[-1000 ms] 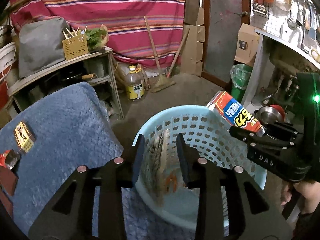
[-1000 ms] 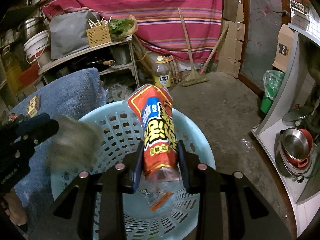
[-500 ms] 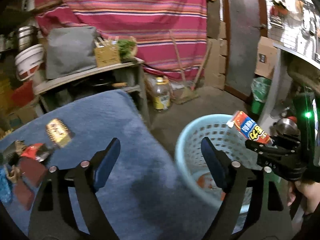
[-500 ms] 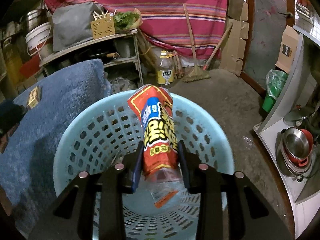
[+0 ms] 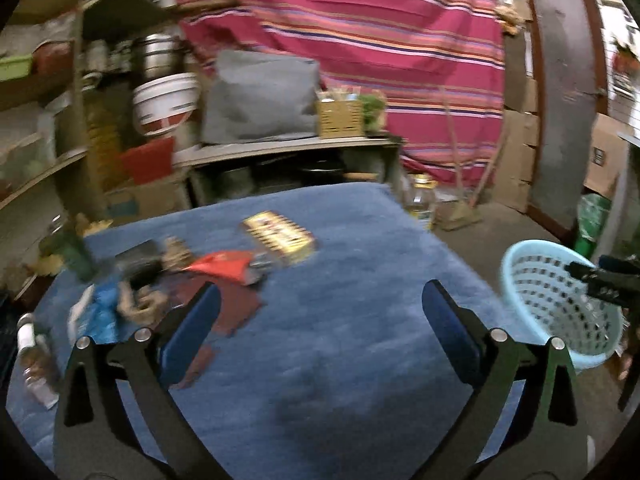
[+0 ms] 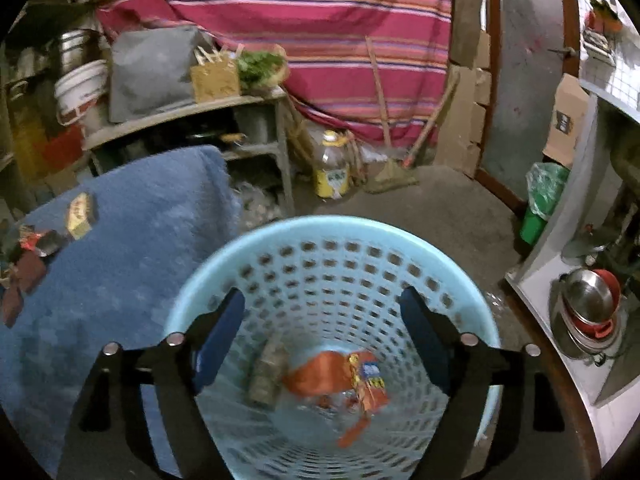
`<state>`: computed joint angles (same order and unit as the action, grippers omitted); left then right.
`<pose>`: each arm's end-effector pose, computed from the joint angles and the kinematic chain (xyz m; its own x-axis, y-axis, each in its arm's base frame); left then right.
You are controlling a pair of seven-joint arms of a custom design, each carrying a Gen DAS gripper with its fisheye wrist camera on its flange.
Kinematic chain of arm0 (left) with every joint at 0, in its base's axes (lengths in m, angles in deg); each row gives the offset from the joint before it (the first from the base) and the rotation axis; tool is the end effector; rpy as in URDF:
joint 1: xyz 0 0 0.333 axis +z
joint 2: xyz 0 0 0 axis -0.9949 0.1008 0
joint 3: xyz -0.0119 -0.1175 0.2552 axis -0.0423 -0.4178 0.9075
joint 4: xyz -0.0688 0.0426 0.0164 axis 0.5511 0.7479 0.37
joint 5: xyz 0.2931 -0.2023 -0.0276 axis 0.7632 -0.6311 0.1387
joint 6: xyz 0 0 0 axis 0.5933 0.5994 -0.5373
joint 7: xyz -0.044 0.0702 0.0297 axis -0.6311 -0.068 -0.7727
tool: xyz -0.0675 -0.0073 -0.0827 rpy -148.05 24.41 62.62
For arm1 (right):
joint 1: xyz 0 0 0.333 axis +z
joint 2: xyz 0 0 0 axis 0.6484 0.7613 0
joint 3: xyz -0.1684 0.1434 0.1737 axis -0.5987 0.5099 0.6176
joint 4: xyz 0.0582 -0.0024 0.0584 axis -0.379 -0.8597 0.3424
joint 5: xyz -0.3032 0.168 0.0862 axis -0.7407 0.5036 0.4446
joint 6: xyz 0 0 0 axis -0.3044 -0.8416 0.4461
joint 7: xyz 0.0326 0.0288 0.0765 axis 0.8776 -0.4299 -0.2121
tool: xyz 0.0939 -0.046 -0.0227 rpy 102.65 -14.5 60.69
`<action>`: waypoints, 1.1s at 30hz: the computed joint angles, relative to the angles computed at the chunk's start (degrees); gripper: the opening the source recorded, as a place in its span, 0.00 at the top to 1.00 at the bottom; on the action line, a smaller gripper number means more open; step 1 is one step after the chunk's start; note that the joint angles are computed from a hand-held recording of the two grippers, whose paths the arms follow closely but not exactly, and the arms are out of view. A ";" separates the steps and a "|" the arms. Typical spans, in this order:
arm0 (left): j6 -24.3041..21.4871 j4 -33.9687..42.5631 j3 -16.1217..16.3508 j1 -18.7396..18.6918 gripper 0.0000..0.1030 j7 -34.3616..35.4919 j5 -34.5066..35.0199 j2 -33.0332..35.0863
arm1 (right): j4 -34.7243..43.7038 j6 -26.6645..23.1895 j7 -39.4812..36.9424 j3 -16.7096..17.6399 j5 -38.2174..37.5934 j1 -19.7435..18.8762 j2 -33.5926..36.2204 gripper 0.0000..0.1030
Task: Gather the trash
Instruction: 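Open the right tool to drop the red tube into the basket, then move back to the table and grasp the blue plastic bag with the left tool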
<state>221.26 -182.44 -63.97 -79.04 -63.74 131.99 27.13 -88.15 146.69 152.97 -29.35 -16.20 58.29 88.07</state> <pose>0.5645 -0.0249 0.4908 0.3149 -0.9471 -0.0622 -0.4654 -0.0970 -0.8798 0.6965 0.1999 0.4619 0.1545 -0.9877 -0.0251 -0.6156 -0.0764 -0.7844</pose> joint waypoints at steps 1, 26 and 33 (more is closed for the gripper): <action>-0.12 -0.79 0.43 0.41 0.05 -0.52 0.17 -0.66 | 0.00 0.47 0.24 -0.25 -0.58 0.84 -0.08 0.20; 3.57 -9.50 6.13 14.47 0.30 17.67 -22.82 -0.43 | 19.80 -9.75 -8.54 4.59 1.19 11.58 11.69 0.17; 3.20 -5.73 6.61 13.55 0.59 31.95 -36.75 3.90 | 32.31 -16.13 -11.11 4.82 2.18 13.72 18.71 0.17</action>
